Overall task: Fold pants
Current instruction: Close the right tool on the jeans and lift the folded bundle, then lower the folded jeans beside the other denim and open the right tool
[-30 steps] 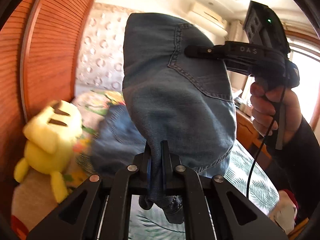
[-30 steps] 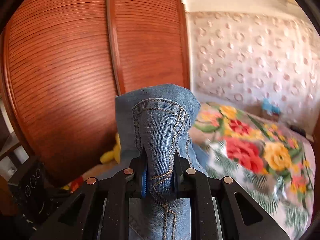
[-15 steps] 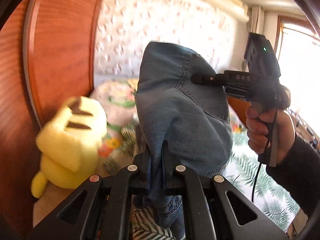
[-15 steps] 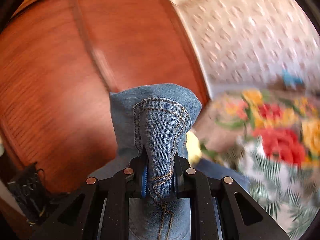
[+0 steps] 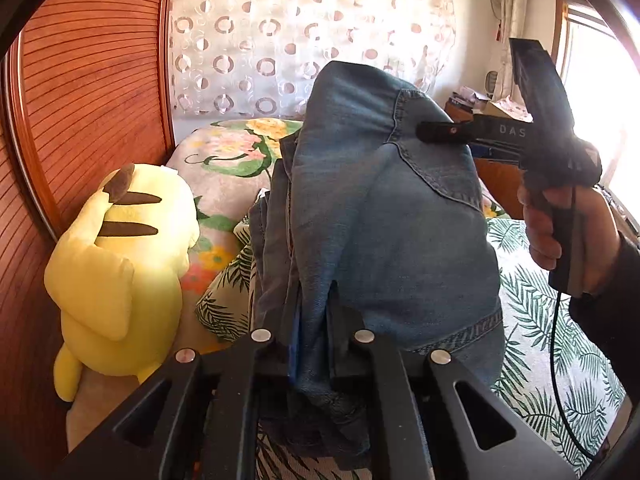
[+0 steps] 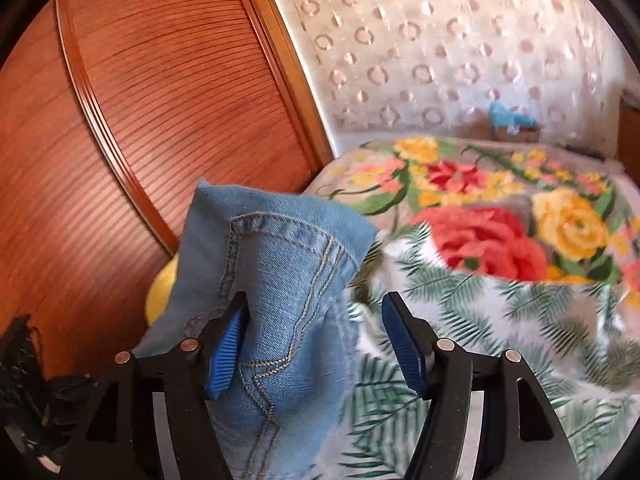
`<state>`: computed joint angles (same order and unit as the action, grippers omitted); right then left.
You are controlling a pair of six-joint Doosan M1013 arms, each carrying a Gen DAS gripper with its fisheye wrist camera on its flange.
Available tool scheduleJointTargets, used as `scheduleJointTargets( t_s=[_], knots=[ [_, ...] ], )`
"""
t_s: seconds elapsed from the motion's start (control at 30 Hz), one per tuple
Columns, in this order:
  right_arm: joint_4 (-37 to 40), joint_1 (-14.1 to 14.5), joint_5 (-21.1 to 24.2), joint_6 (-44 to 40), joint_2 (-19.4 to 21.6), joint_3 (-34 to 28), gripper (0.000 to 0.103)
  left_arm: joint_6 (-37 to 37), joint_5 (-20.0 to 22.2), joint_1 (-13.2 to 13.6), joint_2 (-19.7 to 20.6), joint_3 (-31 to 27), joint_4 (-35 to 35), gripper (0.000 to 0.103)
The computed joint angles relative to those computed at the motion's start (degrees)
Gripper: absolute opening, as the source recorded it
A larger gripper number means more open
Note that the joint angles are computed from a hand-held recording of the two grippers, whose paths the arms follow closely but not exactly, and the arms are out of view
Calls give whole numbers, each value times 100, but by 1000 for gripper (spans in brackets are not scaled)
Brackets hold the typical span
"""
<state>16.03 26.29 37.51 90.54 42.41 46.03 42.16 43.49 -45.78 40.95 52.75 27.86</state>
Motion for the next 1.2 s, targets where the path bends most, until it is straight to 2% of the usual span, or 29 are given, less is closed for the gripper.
scheduleJointTargets(
  t_s=[0.1,0.17,0.23,0.33,0.47,0.57,0.6,0.67,0.7,0.83,0.93,1.1,1.2],
  knots=[
    [-685,140,194,547,82,-126,68,-37,112,-2,57,-92,21,11],
    [-1131,244,705,773,347,-625,68,-170,158,1,71,-116,58,11],
    [-1211,282,820,824,374,-779,68,-349,154,-22,23,-69,141,13],
    [-1055,309,474,752,-1,-258,68,-581,400,-128,-5,-89,577,25],
    [-1201,348,-201,471,-739,890,68,-896,299,-223,-150,72,895,47],
    [-1248,363,-712,347,-1287,1765,68,-1086,336,-350,-227,130,1290,48],
    [-1242,364,-887,330,-1469,2045,68,-1127,331,-386,-247,147,1375,62],
    [-1369,396,-1230,454,-1890,2679,68,-1368,210,-478,-316,239,1675,81],
    [-1472,405,-1374,561,-2028,2903,69,-1466,151,-519,-345,280,1810,81],
    [-2196,478,-1829,1304,-2609,3770,69,-1428,77,-678,-366,236,1913,86],
    [-3166,551,-2017,2313,-2999,4302,69,-1384,65,-806,-342,147,1981,86],
    [-5176,749,-1965,4322,-3512,4888,69,-1480,144,-1019,-279,-7,2367,87],
    [-6024,818,-1949,5337,-3853,5261,69,-1524,-30,-1118,-301,-20,2415,87]
  ],
)
